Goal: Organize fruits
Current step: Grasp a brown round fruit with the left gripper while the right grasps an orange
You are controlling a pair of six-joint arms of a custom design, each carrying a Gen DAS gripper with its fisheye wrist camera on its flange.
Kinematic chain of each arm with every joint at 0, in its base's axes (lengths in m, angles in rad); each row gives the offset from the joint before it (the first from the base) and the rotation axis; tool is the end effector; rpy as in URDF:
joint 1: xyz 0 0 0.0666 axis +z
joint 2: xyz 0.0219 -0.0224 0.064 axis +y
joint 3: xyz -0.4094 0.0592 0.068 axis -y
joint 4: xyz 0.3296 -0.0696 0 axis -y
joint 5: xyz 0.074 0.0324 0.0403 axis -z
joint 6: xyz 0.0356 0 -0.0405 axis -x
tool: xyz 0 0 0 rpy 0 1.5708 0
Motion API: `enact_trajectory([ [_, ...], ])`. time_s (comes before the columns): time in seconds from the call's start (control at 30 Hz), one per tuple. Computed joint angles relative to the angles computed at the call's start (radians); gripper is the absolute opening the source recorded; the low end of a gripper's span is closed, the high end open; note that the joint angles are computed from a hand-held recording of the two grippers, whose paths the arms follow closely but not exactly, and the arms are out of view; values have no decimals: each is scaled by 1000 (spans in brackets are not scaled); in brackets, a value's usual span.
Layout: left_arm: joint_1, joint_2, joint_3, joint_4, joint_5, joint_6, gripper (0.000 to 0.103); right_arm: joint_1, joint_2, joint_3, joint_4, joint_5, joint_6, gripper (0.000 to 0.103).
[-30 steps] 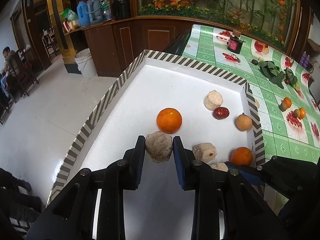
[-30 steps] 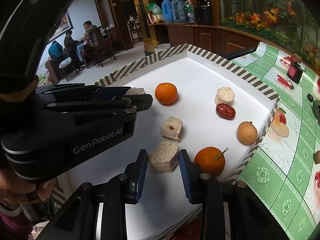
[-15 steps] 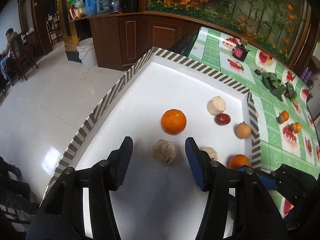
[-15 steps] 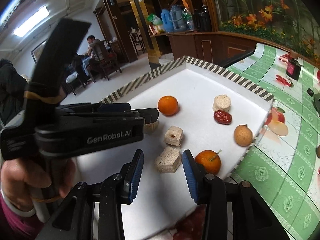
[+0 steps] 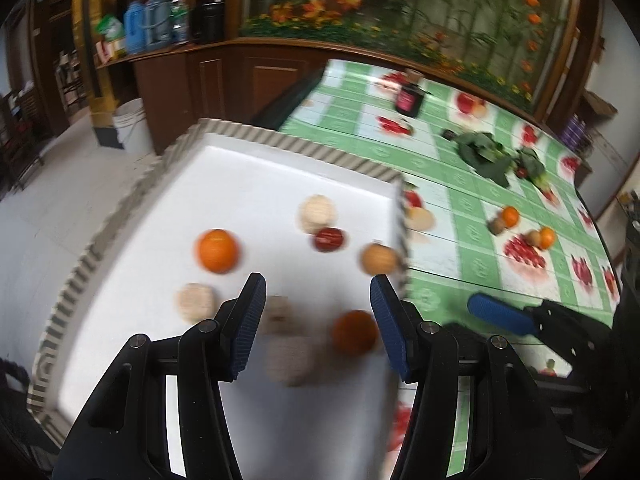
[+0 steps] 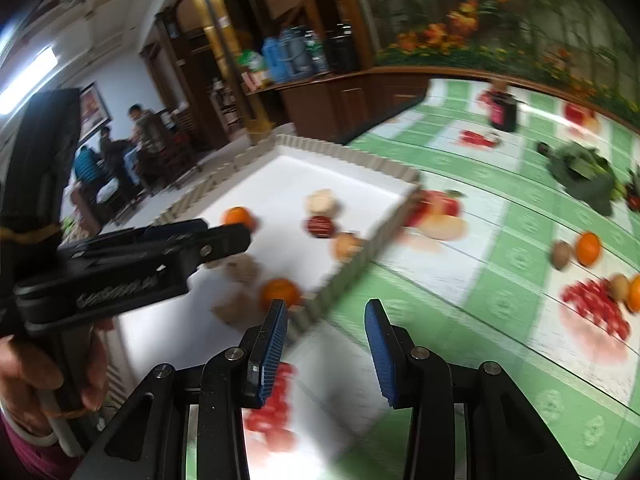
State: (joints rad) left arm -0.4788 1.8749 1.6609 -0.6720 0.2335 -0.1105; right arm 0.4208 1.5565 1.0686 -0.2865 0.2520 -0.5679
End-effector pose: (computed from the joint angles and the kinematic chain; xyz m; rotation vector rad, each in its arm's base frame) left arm 0.5286 -0.2841 0.3466 0.8174 2.3372 -0.4467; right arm 0.4169 0.1764 0.3104 0.2938 2.3049 0.2044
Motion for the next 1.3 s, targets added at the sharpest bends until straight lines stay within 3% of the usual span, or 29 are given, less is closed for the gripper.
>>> enact_trajectory([
  [0.17,-60,0,-3,-4,2,-13,55,-40,-55,-70,-15,48,-23,39],
  [0.5,-159,40,43,-49,10,-21,55,-164,-165,-209,-31,58,-83,39],
  [0.87,-226,122,158,-113,1,8,55,-339,-284,-305,-56,58,-79,39],
  [1.03,-254,159,225,-153,-14,2,55,-414,-277,-304,-40,25,-43,39],
  [1.3,-288,214,328,-214,-23,-25,54,-458,-251,-296,14,-43,45,39],
])
